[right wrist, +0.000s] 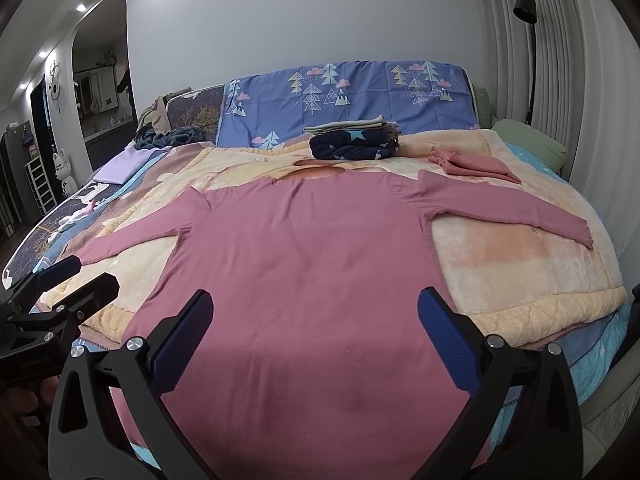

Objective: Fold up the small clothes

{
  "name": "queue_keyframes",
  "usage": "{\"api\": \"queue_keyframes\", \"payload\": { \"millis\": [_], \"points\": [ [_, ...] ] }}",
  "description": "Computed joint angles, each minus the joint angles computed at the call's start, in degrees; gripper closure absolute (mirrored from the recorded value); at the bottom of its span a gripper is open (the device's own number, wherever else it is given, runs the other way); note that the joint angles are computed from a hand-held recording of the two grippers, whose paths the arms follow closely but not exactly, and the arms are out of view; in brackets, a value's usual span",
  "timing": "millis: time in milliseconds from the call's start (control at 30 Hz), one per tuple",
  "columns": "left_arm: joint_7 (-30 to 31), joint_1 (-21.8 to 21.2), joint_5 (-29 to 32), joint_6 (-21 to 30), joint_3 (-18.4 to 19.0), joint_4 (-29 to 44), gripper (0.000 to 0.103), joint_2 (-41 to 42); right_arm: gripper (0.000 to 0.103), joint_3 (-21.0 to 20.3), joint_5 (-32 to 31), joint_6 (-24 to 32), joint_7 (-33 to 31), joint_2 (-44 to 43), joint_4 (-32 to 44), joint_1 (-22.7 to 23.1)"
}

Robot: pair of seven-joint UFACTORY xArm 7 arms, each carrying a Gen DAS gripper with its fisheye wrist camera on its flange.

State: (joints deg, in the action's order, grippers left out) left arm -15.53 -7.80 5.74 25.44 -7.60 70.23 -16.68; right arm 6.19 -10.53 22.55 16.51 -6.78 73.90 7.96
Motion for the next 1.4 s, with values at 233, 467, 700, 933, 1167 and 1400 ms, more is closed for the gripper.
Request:
{"api": "queue_keyframes", "payload": {
  "millis": [233, 467, 700, 933, 1167, 1400],
  "points": [
    [-0.3, 1.5, -6.3, -3.4, 5.1, -0.6, 0.002, 1.2, 0.001, 0.1, 0.8, -0.6, -0.6, 1.6, 0.9, 0.6],
    [-11.4, 11.8, -13.9, -3.6, 12.8, 1.2, 0.007, 6.3, 0.001, 0.1, 1.1, 0.6, -2.0, 5.4, 4.5, 2.1],
    [-4.9, 18.1, -40.5, 0.5, 19.6, 4.9, 0.02, 14.8, 0.001, 1.1, 6.8, 4.0, -9.1, 14.1, 15.5, 4.7],
    [-2.7, 25.0, -53.1, 3.3, 17.6, 9.6, 0.02, 20.6, 0.001, 3.8, 12.6, 7.4, -19.2, 23.4, 28.0, 7.9],
    [-2.2, 31.1, -55.2, 11.0, 14.3, 19.4, 0.02, 28.2, 0.001, 2.7, 14.0, 10.1, -20.3, 27.7, 34.1, 10.9],
    [-2.1, 35.3, -55.7, 15.5, 11.3, 24.7, 0.071, 33.3, 0.001, 2.2, 15.0, 11.5, -20.1, 27.9, 33.9, 10.5]
  ]
}}
